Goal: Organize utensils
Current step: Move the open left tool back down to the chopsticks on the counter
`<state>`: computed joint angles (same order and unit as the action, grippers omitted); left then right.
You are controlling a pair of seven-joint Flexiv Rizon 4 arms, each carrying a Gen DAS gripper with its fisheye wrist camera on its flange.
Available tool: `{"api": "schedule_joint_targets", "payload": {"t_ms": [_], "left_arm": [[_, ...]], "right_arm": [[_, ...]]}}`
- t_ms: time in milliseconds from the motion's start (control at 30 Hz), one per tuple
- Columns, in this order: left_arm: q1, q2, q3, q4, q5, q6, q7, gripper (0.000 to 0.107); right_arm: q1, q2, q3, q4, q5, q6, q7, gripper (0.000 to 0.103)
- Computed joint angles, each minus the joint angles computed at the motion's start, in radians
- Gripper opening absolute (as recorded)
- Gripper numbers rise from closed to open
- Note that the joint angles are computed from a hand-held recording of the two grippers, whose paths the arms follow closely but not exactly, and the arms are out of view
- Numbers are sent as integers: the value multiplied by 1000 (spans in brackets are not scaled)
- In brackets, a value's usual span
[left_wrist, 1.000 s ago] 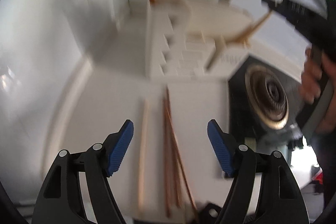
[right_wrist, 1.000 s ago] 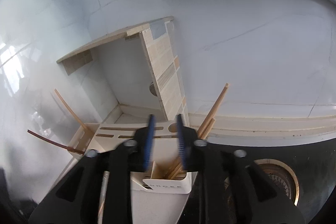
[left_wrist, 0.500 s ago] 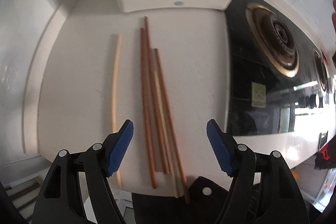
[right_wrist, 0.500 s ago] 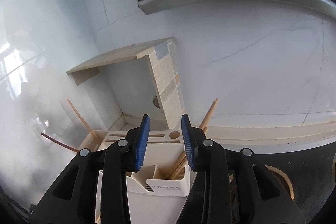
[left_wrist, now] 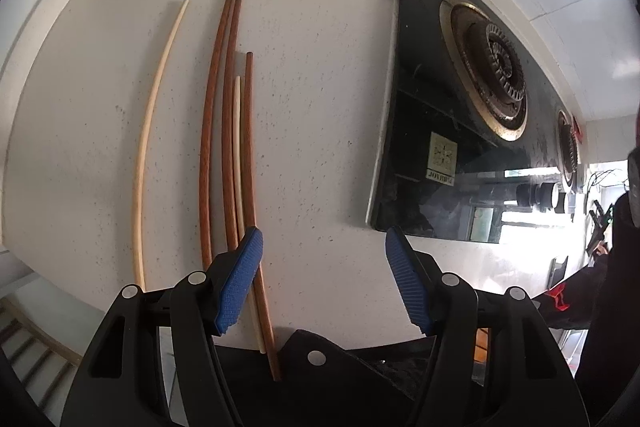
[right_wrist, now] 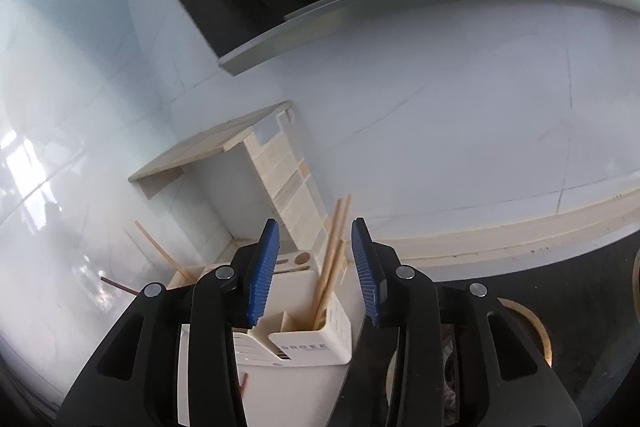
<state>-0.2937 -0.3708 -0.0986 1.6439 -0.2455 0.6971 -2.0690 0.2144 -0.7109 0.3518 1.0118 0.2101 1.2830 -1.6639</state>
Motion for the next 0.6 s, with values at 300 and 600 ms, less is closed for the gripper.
{"api": "schedule_joint_targets", "payload": {"t_ms": [300, 600], "left_arm": [[-3, -46, 6, -54, 21, -64, -17, 63], [-4, -71, 12, -92, 50, -121, -24, 65]], "right_arm": [[-10, 12, -1, 21, 8, 6, -5, 38], [-14, 9, -1, 18, 7, 2, 1, 38]]}}
